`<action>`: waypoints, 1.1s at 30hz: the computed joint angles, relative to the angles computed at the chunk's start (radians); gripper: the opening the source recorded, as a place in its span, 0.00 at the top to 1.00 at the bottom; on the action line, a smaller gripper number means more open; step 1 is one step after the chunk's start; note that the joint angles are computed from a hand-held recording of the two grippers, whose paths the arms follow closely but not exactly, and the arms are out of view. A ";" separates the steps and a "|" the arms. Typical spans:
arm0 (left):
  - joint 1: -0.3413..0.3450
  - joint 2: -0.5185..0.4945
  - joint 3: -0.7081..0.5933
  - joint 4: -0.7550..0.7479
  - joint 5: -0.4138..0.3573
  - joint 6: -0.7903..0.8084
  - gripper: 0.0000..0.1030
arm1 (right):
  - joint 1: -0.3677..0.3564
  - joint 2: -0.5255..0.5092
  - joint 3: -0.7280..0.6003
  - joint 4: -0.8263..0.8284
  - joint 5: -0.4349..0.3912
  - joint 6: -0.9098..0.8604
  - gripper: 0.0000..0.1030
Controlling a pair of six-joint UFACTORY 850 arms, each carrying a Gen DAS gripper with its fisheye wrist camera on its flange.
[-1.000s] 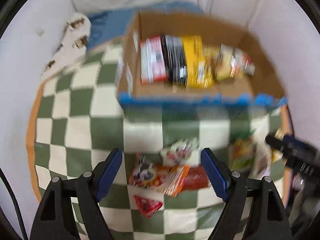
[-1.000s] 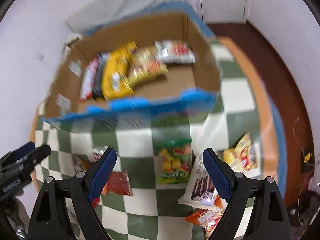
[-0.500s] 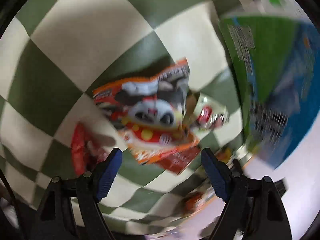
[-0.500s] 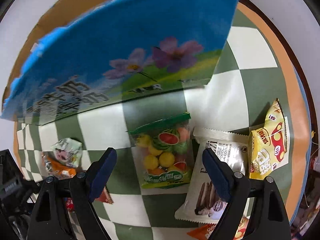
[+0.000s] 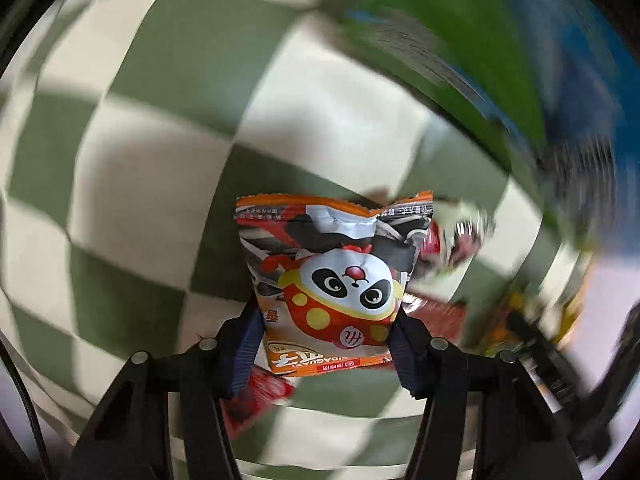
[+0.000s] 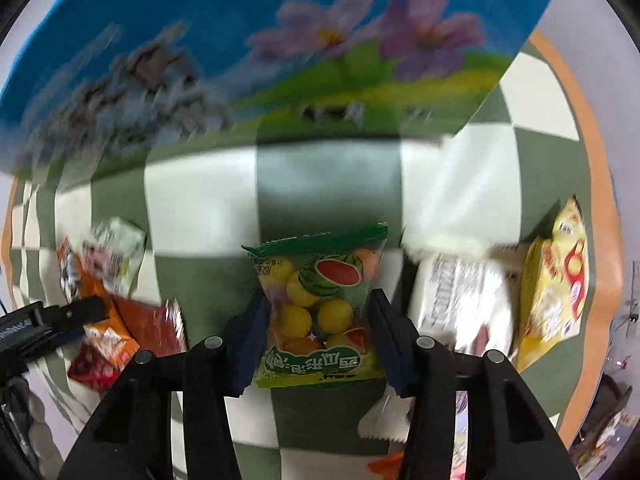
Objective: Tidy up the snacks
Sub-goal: 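Grasp the panda-print orange bag with the left tool while the right tool grasps the fruit candy bag, then carry both bags into the box and open both tools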
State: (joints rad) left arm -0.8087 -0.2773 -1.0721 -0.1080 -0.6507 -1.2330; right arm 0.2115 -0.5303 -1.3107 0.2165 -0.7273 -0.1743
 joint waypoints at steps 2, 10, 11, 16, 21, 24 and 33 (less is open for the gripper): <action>-0.022 -0.052 -0.069 0.060 -0.108 0.084 0.47 | 0.006 0.009 0.019 0.036 -0.037 -0.045 0.49; -0.014 -0.117 -0.125 0.000 -0.132 0.208 0.37 | 0.001 0.012 0.041 0.126 -0.090 -0.091 0.31; -0.011 -0.113 -0.119 -0.010 -0.110 0.198 0.36 | -0.001 0.014 0.045 0.122 -0.086 -0.095 0.30; 0.001 -0.091 -0.081 -0.029 -0.056 0.177 0.33 | 0.002 -0.002 0.021 0.093 -0.103 -0.078 0.27; 0.018 -0.040 -0.011 -0.041 -0.017 0.177 0.33 | 0.019 -0.011 0.045 0.061 -0.077 -0.056 0.27; 0.006 -0.013 0.016 0.000 -0.023 0.116 0.43 | 0.029 -0.014 0.049 0.051 -0.054 -0.036 0.27; -0.053 0.079 0.075 0.085 -0.051 -0.011 0.53 | 0.005 0.078 0.156 0.094 -0.003 -0.091 0.48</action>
